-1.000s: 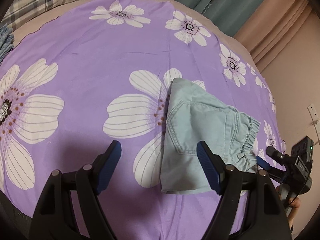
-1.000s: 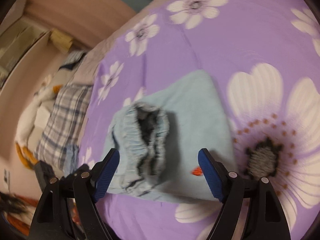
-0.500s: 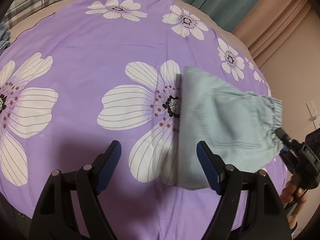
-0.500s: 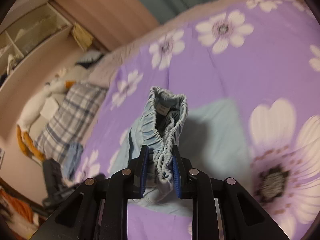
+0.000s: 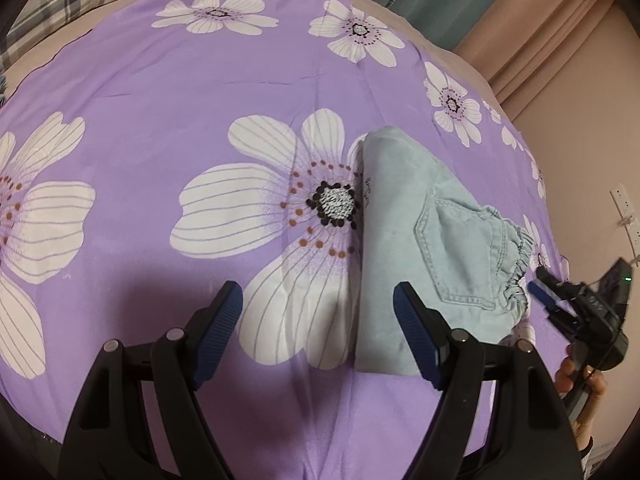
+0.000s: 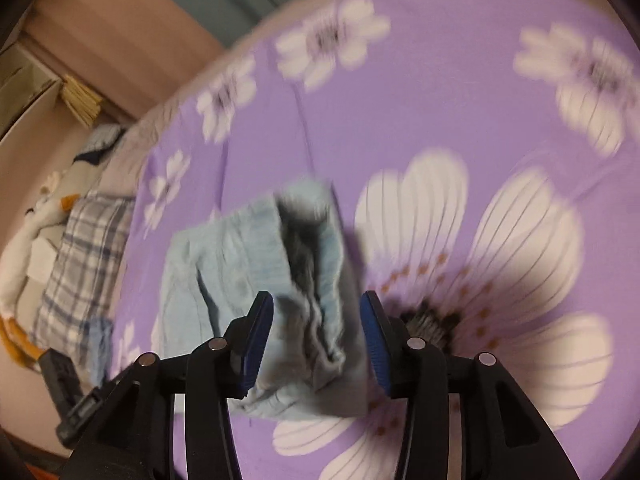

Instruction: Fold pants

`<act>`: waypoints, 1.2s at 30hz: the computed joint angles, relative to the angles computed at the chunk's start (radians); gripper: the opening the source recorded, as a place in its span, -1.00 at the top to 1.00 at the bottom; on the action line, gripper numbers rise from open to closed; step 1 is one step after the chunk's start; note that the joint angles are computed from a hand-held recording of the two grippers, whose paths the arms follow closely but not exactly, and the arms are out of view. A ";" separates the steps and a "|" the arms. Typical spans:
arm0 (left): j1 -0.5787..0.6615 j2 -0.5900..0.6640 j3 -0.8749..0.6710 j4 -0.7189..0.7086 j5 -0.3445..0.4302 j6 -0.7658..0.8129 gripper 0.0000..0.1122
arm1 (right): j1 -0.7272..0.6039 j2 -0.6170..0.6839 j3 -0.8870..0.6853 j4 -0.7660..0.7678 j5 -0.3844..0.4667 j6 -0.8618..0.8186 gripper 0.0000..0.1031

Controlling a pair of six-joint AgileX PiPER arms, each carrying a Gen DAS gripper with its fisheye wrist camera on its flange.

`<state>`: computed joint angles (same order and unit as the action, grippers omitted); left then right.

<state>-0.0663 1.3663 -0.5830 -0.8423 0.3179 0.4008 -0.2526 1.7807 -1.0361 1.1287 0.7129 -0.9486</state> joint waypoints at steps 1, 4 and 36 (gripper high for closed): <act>-0.008 0.009 -0.013 -0.005 0.001 0.005 -0.39 | -0.003 -0.027 0.019 0.036 -0.009 -0.048 0.12; -0.053 0.048 -0.075 0.065 -0.006 -0.076 -0.36 | -0.030 -0.069 0.063 0.179 0.082 -0.292 0.12; -0.001 0.650 -0.741 -0.140 0.188 0.163 0.96 | 0.328 0.098 0.031 0.111 0.009 -0.438 0.46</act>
